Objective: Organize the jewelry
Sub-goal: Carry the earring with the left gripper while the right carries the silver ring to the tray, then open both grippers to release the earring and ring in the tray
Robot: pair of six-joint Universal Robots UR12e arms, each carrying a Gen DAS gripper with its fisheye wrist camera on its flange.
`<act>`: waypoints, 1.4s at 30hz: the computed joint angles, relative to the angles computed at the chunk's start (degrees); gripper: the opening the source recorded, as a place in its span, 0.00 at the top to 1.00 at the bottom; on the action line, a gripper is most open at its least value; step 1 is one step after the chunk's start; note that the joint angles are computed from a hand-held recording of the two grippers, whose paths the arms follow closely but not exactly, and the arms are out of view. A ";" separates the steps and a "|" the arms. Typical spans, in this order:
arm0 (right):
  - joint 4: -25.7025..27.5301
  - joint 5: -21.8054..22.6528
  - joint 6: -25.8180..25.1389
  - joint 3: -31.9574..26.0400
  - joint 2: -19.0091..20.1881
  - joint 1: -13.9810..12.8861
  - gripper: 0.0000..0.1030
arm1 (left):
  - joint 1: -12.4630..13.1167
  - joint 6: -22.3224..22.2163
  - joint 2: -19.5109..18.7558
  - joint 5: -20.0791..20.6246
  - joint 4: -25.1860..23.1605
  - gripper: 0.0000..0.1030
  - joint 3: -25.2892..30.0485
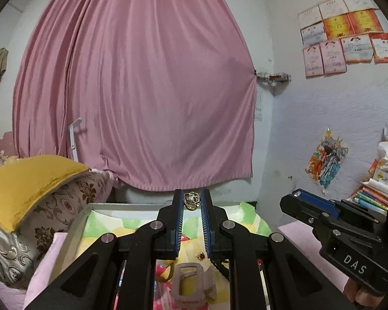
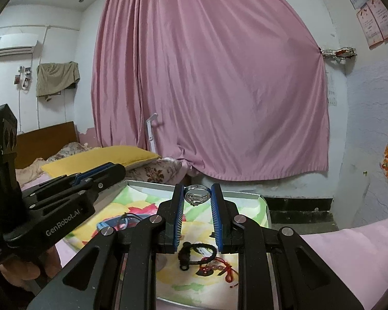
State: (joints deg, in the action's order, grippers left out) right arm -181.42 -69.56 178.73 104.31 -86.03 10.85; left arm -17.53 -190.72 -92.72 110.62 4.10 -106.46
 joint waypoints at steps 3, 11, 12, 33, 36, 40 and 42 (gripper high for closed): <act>1.55 -0.44 0.43 -0.53 0.41 0.10 0.82 | 0.56 -1.20 -0.16 -1.75 -3.56 0.88 0.45; 16.21 -2.59 -1.18 -3.34 1.27 0.17 0.82 | 2.78 -3.25 0.75 -8.74 -15.29 0.88 1.02; 18.19 -1.83 -1.42 -3.62 1.29 0.01 0.82 | 3.10 -3.49 0.84 -9.66 -16.77 0.88 1.20; 31.97 0.57 -5.32 -5.93 2.08 -0.29 0.82 | 4.87 -3.59 0.87 -15.39 -30.73 0.88 3.24; 32.51 0.54 -5.39 -6.11 2.17 -0.24 0.82 | 5.17 -4.02 0.86 -16.71 -31.20 0.88 3.32; 32.56 0.48 -5.43 -6.13 2.18 -0.20 0.82 | 5.17 -3.93 0.82 -16.74 -31.33 0.88 3.37; 32.62 0.47 -5.49 -6.14 2.20 -0.18 0.82 | 5.17 -4.00 0.82 -16.78 -31.30 0.88 3.36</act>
State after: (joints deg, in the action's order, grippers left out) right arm -148.80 -69.09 173.24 98.17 -83.83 10.66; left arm -12.36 -194.72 -91.90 93.84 -27.20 -103.09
